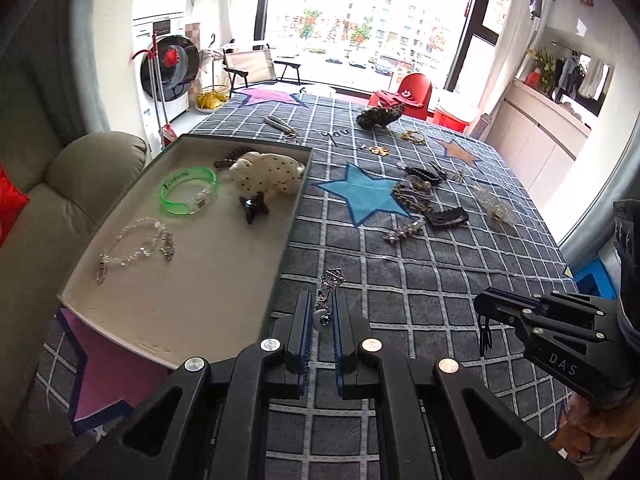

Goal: Organize jewelry
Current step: 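Carry the pearl earring and black hair clip into the white tray and release both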

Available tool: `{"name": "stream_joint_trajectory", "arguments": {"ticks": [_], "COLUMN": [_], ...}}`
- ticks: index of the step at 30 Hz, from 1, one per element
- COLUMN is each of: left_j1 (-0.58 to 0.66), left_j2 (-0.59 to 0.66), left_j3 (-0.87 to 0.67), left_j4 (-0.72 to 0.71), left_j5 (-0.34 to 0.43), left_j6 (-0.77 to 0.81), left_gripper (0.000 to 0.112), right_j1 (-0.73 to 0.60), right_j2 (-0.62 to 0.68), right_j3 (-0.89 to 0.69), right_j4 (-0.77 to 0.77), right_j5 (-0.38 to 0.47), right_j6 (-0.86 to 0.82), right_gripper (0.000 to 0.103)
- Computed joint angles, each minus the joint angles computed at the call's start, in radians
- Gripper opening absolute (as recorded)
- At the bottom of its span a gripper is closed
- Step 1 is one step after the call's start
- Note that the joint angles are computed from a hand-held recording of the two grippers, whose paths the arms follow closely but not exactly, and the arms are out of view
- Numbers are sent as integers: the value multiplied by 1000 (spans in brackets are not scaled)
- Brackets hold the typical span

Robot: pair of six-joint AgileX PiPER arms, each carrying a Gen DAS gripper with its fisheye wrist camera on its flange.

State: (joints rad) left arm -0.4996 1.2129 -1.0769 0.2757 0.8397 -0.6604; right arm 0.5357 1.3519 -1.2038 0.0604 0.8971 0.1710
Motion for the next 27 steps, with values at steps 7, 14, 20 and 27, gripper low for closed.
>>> {"name": "stream_joint_trajectory", "arguments": {"ticks": [7,14,20,27], "left_j1": [117,273,431,556], "left_j2": [-41,-56,-33,53], "left_j3": [28,42,43,41], "left_j4": [-66,-145,-211,-305], "left_j5": [-21,-35,-45,-63], "left_j6": [92,215,346,489], "left_gripper": [11,11,11,11], "right_j1": [81,153,190,205], "right_j2": [98,227,368,592], "right_j3": [-155,-345,-534,-822], "right_j4": [-30,-38,2,78], "right_j5": [40,85,134,234], "right_j6": [22,11,-22,-44], "right_gripper": [9,9,9,9]}}
